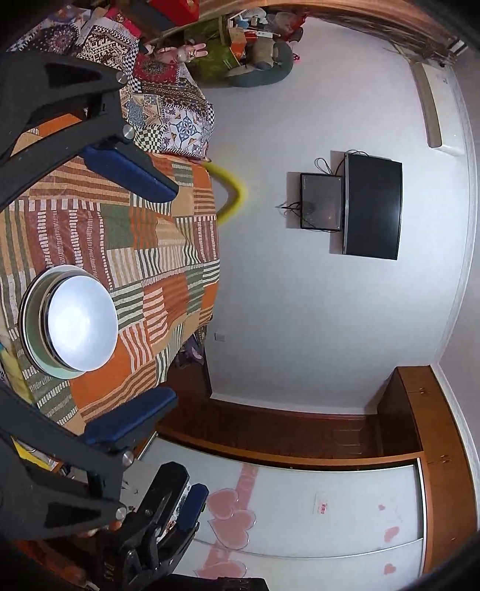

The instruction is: Organize plates and bowls

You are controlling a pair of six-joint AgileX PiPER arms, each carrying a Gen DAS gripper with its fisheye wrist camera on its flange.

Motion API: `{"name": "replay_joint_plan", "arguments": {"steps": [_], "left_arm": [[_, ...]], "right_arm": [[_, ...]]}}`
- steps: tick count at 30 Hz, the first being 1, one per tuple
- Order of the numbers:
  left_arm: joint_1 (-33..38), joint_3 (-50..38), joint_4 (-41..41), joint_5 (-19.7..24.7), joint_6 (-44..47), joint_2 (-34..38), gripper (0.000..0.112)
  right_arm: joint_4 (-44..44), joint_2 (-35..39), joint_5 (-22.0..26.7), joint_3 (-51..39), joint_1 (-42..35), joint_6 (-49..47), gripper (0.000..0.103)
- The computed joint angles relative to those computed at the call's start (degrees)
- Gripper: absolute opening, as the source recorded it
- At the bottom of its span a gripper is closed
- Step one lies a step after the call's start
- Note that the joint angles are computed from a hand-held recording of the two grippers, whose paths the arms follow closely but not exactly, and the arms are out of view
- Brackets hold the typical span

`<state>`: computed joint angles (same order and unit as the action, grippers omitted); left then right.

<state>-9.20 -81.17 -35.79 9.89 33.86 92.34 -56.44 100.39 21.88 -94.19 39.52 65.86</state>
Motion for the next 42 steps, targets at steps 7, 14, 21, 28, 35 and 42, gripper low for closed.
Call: {"name": "replay_joint_plan", "arguments": {"steps": [7, 14, 21, 28, 35, 42], "left_arm": [[-0.50, 1.84, 0.16, -1.81, 0.23, -0.97, 0.102], [-0.60, 1.78, 2.47, -2.09, -1.85, -0.72, 0.102], [-0.54, 1.52, 2.39, -2.05, -1.68, -0.39, 0.102], [-0.61, 1.73, 2.75, -2.68, -1.55, -0.13, 0.103], [-0.43, 1.81, 1.51, -2.80, -0.33, -0.10, 0.103], [-0.30, 1.58, -0.05, -2.21, 1.20, 0.00, 0.103]], "right_arm": [[-1.17, 0.06, 0.01, 0.15, 0.03, 0.98, 0.103], [-2.88, -0.50, -0.40, 1.22, 0.06, 2.35, 0.103], [-4.78, -0.75, -0.63, 1.80, 0.08, 4.28, 0.103], [-3.50, -0.98, -1.15, 1.93, -0.29, 3.05, 0.103], [-2.65, -0.98, -0.88, 1.60, -0.17, 2.27, 0.103], [-2.35, -0.87, -1.21, 1.67, -0.29, 1.82, 0.103]]}}
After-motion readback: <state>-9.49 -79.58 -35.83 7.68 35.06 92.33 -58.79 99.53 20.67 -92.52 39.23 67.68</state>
